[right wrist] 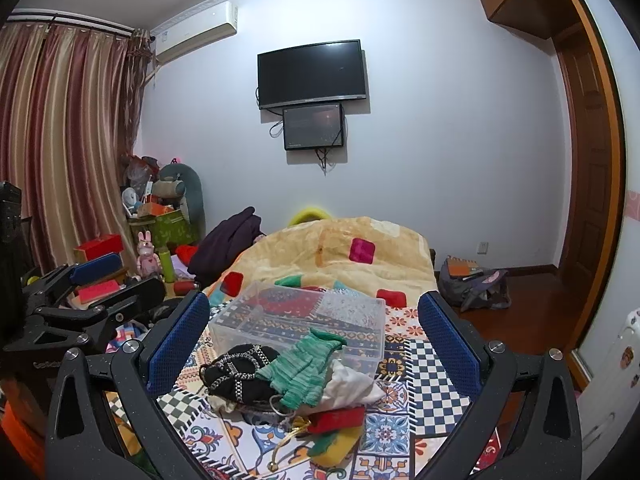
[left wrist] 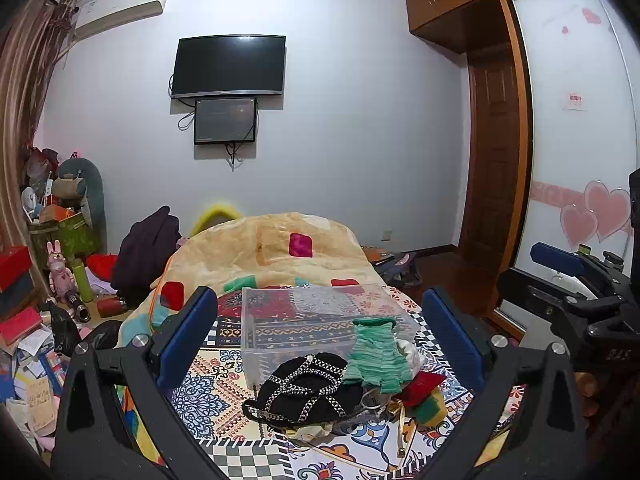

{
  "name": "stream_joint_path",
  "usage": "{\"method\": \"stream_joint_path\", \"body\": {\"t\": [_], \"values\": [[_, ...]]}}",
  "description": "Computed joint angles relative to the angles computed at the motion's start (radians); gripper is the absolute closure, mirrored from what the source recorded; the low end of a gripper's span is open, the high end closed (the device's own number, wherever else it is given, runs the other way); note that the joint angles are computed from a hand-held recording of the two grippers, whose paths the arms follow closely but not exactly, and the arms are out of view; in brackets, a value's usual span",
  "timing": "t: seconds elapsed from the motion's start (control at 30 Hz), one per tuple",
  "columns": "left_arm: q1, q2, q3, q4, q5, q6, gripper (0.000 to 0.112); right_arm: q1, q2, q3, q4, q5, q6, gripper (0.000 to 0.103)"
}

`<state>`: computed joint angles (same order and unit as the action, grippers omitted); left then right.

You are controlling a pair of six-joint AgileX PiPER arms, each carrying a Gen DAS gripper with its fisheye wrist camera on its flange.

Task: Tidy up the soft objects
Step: 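Grasp the green knitted glove with the right gripper while the left grasps the black chain hat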

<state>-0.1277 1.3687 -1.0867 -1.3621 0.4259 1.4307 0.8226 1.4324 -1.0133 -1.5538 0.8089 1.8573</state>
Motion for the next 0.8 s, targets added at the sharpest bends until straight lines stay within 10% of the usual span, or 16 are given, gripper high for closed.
{"method": "stream_joint_path", "body": {"t": [0.57, 0.8], "values": [[-0.007, 0.167, -0.130, 0.230, 0.025, -0.208, 0.009, -0.191, 0.082, -0.095, 0.269, -0.202, -0.246, 0.001], [-0.011, 0.317, -0.235, 0.382, 0.052, -0.341, 0.016, -0.321, 0.159, -0.138, 0.527, -0.350, -0.492, 0.019]]}}
